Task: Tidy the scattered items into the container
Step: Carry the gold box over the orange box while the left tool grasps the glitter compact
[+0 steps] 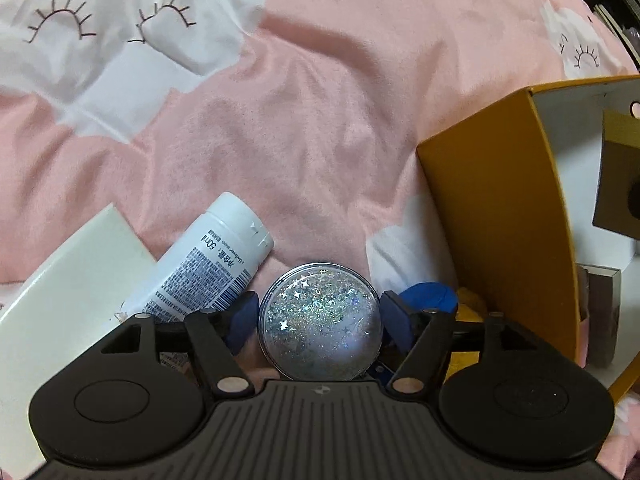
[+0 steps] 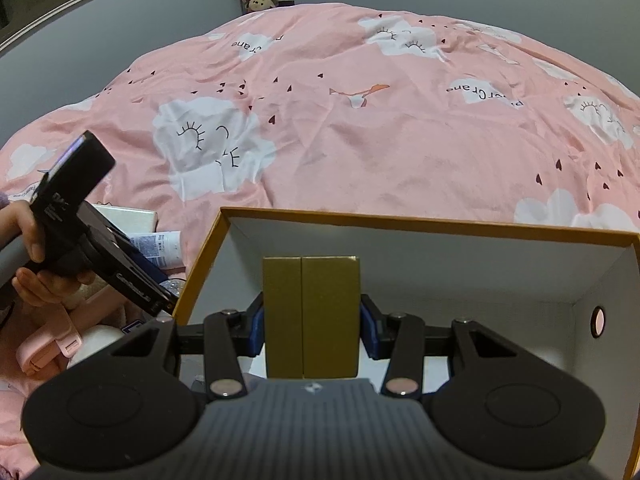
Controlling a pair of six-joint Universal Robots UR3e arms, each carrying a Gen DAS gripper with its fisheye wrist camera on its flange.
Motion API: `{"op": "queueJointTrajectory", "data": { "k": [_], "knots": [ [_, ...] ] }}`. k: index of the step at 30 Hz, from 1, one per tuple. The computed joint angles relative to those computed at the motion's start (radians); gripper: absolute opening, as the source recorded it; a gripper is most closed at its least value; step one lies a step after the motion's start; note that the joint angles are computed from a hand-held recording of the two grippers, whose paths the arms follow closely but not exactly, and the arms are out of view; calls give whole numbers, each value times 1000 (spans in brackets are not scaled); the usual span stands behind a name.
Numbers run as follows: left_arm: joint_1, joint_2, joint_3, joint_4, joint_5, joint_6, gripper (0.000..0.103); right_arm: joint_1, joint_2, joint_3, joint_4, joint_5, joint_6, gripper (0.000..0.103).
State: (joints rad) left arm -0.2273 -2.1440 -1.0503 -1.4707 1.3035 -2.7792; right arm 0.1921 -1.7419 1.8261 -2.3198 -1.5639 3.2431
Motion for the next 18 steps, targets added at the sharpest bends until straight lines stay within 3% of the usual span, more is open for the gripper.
{"op": "queueJointTrajectory", "data": {
  "k": [2, 9, 18],
  "knots": [
    [13, 43, -44, 15, -4, -10, 52, -2, -14, 12, 1, -7, 7, 48],
    [87, 192, -229, 73, -109, -17, 49, -12, -54, 46, 5, -12, 29, 48],
    [84, 256, -250, 98, -222, 2, 35, -16, -85, 81, -7, -12, 55, 48]
  ]
}}
